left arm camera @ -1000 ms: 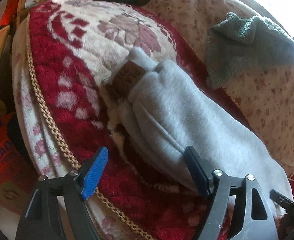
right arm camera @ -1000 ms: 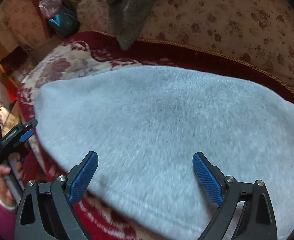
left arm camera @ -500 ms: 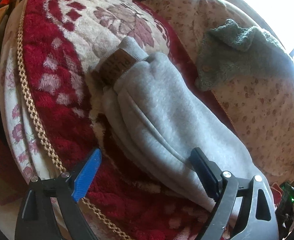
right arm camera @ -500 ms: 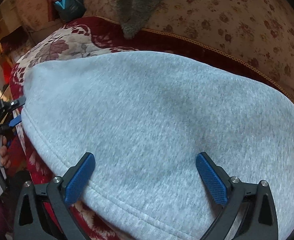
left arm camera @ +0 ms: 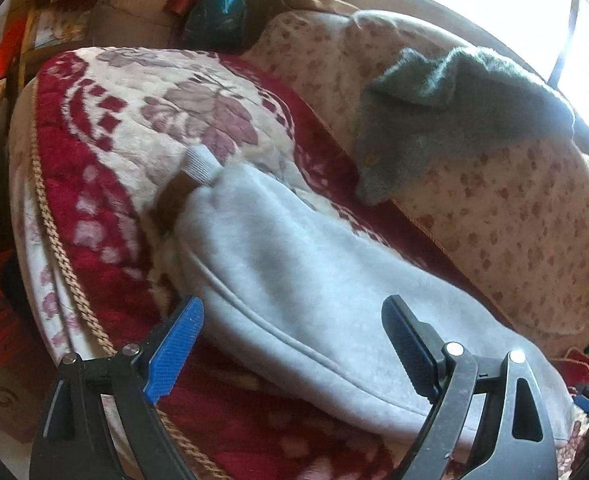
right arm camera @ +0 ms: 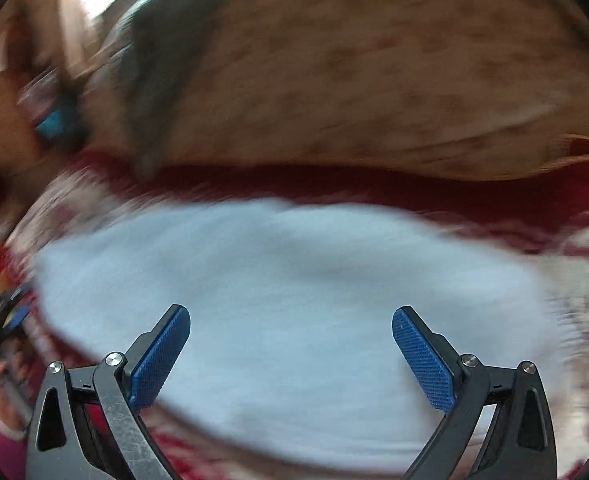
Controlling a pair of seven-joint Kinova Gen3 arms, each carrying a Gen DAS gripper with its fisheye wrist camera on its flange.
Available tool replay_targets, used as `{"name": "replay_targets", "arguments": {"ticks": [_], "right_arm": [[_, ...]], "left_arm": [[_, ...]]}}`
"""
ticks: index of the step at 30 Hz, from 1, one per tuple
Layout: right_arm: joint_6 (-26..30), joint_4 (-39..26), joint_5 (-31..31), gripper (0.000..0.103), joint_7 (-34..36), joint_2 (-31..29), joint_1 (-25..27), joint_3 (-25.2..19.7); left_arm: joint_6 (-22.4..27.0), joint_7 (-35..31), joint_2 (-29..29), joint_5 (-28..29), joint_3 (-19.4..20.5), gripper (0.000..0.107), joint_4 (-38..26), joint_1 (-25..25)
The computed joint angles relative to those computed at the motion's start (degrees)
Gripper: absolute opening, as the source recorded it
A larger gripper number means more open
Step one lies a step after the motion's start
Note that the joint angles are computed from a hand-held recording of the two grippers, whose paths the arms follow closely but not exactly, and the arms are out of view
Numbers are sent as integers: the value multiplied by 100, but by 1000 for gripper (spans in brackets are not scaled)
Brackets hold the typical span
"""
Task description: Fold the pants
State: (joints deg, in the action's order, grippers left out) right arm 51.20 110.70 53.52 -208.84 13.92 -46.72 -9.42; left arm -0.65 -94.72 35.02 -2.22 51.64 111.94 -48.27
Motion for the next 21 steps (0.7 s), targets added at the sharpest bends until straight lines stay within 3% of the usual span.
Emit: {"name": "replay_targets", "arguments": {"ticks": [4,8,10,12,14,17,21], "right_arm": [[764,82,-679,103,335,96,588,1],[494,270,-1126,102,697,166,611,156],[439,227,-1195,102,753,368,511,-34],[586,220,-1123,102,531,544,137,-53],[487,407,-1054,103,67,439,-271,200],[109,671,-956,103,-76,158,-97,133],[230,767,-670,103,-604,-187,-160,-7]], "left_arm": [[542,-20,130,264,-175,90,-305,314],[483,-222,-63,537,-504,90,-252,643],[469,-348,-129,632,-624,90,-242,749],[523,-426,-142,756,-735,90,-284,848],[553,-481,-163,881,-870,90,-328,981],[528,-597,-151,1034,-838,90,-326,951],[404,-676,-70,1140,-644,90,-250,665]]}}
